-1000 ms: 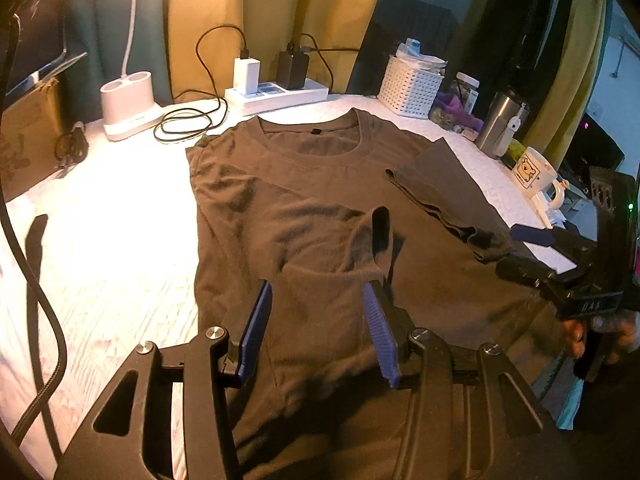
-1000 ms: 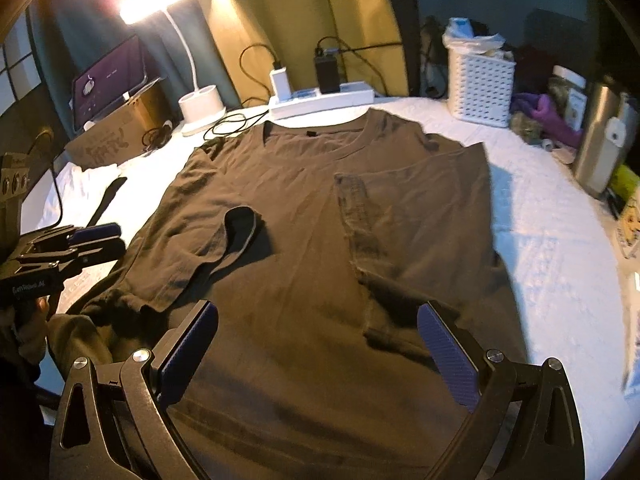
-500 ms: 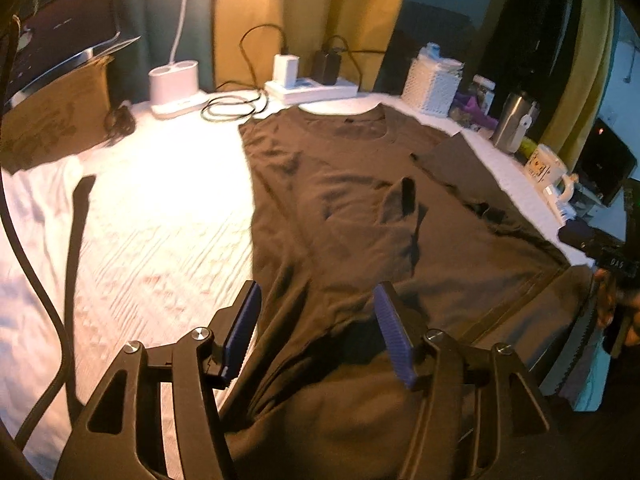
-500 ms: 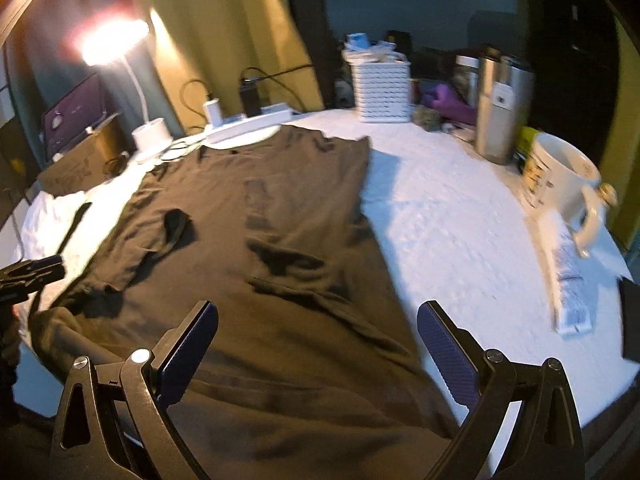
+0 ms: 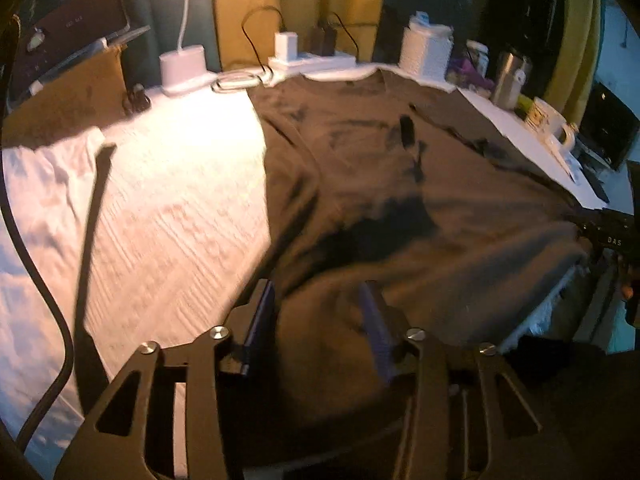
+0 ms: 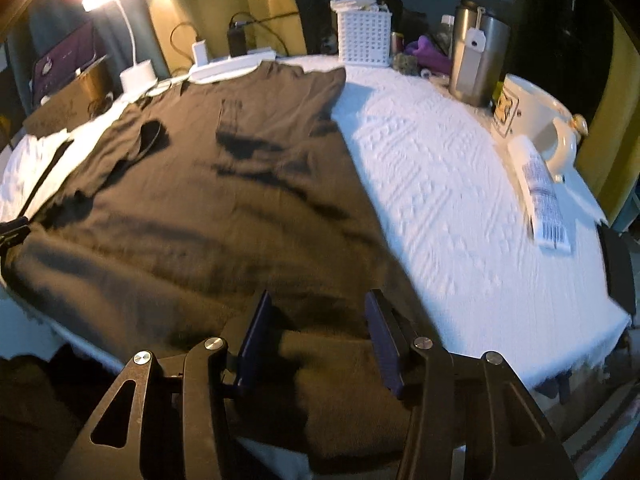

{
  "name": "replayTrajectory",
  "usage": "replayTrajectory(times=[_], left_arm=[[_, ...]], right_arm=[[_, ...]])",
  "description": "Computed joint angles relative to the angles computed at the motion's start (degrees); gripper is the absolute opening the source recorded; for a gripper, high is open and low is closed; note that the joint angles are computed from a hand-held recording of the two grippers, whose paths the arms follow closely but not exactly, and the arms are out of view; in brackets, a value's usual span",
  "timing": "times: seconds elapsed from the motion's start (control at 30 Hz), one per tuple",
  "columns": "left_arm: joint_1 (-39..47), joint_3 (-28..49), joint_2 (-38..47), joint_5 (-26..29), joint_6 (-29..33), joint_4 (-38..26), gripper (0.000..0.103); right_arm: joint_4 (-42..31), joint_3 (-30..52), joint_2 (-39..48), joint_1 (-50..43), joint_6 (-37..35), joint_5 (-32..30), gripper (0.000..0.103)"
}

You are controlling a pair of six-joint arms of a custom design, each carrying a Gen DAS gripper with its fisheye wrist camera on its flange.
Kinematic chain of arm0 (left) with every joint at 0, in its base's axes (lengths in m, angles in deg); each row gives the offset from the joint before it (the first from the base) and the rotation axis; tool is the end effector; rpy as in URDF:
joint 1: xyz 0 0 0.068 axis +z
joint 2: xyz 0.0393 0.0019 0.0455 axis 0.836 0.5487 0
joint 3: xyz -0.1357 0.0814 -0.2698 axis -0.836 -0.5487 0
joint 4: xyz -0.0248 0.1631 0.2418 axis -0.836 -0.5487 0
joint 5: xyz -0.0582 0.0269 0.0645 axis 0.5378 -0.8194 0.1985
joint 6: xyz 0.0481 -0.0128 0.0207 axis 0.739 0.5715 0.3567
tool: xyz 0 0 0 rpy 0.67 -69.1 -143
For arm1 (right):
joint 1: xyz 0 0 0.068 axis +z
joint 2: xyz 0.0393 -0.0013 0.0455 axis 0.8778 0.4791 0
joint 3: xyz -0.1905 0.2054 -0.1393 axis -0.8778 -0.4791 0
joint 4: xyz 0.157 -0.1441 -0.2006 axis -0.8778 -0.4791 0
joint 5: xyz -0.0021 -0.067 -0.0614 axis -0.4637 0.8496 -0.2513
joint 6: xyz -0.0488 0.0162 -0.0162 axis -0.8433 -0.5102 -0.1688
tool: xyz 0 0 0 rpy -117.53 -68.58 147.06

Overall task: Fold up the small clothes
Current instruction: 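Grasp the hem with both tools and lift it toward the collar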

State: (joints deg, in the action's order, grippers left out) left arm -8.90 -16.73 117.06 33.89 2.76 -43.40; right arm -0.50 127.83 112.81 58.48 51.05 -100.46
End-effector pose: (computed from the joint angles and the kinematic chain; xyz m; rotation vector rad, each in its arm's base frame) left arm 0.0798 -0.1268 0.2040 -0.3056 2.4732 -0.0323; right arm 0.2961 -0.0026 0.1826 -0.8078 2.4133 0.2239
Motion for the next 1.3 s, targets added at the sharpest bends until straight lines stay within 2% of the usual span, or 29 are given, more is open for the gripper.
replayTrajectory(times=[0.2, 0.4, 0.5, 0.6, 0.7, 0.83, 0.97, 1.0, 1.07, 1.13, 1.3], left_arm=[[-8.75, 0.26, 1.68, -0.05, -9.24, -2.91, 0.041], [-13.91, 0.08, -2.08, 0.99, -14.29, -5.22, 0.042], [-17.31, 1.47, -3.55, -0.36, -19.19, -9.52, 0.042], [-21.20, 3.19, -4.90, -3.88, -26.80, -16.82, 0.042], [-21.32, 2.71, -7.23, -5.66, -30.19, -20.44, 0.042], [-15.52, 1.27, -11.05, -7.57, -25.42, -19.28, 0.042], [-8.22, -0.38, -8.89, -5.53, -11.76, -10.49, 0.042], [-8.28, -0.77, -7.05, -5.00, -9.94, -8.83, 0.041], [-8.30, -1.26, -4.23, -3.20, -7.59, -6.33, 0.015], [-10.18, -1.61, -1.59, -2.03, -7.87, -4.18, 0.013], [-14.54, -0.91, 0.84, -3.21, -13.25, -6.20, 0.013]], right_arm=[[-0.57, -3.68, -4.43, -2.46, -1.86, -1.29, 0.051], [-2.75, -4.19, -6.18, -3.69, -2.90, -2.07, 0.051], [-4.31, -3.78, -6.91, -4.30, -3.41, -2.69, 0.051], [-4.30, -3.01, -7.51, -4.48, -3.13, -3.06, 0.051], [-2.60, -1.97, -6.61, -3.62, -1.98, -3.00, 0.051], [-0.84, -0.15, -3.81, -1.71, -0.43, -4.13, 0.051], [-0.05, 0.14, -1.65, 0.19, -0.60, -4.41, 0.051], [0.07, -0.17, -1.27, 0.69, -1.07, -3.80, 0.051], [1.01, -1.62, -1.22, 1.12, -2.06, -2.64, 0.051], [2.54, -3.72, -2.79, 0.79, -2.70, -2.64, 0.051], [2.69, -5.50, -4.98, 0.78, -3.55, -1.57, 0.051]])
